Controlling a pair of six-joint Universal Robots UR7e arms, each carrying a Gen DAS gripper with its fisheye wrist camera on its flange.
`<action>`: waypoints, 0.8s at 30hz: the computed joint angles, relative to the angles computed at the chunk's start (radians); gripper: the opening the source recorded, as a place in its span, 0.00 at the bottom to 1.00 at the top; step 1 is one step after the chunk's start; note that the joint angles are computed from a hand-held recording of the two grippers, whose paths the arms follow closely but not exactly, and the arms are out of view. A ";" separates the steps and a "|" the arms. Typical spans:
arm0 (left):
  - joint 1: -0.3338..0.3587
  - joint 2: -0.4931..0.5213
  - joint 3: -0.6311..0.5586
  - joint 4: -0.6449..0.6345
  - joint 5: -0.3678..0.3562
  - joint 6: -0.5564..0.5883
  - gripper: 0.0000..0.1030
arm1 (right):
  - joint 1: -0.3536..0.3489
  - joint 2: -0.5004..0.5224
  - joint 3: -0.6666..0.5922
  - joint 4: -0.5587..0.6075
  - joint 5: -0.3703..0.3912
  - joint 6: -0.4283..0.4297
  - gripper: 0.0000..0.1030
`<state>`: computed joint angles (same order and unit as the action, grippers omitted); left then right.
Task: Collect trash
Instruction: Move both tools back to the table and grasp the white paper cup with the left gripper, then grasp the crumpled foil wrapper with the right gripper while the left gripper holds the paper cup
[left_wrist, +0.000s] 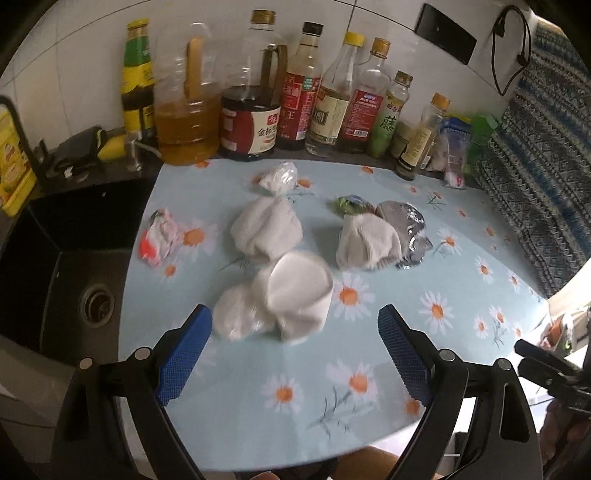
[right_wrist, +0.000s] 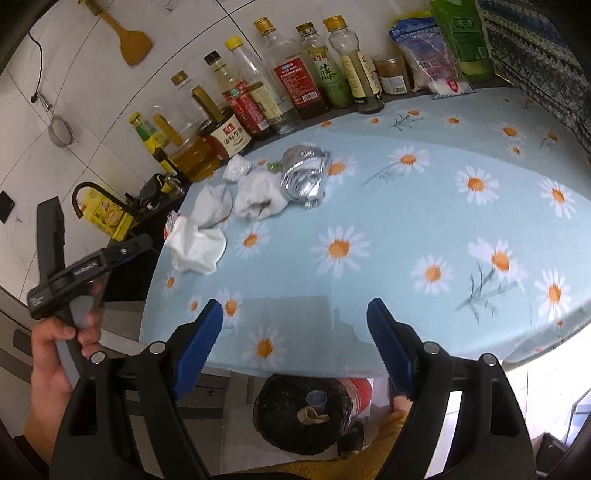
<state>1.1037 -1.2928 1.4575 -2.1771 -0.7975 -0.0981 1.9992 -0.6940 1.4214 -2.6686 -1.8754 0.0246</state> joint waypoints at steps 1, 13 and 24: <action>0.003 0.018 -0.012 -0.004 0.005 0.007 0.86 | -0.005 0.005 -0.014 0.009 0.007 -0.011 0.77; 0.030 0.130 -0.084 -0.017 0.100 0.004 0.85 | -0.069 0.077 -0.175 0.114 0.087 -0.071 0.77; 0.029 0.178 -0.108 0.037 0.207 -0.048 0.54 | -0.106 0.170 -0.380 0.263 0.159 -0.110 0.77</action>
<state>1.1325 -1.1143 1.3495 -2.1399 -0.5905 -0.1456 1.8933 -0.5236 1.0417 -2.4057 -1.7164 -0.0853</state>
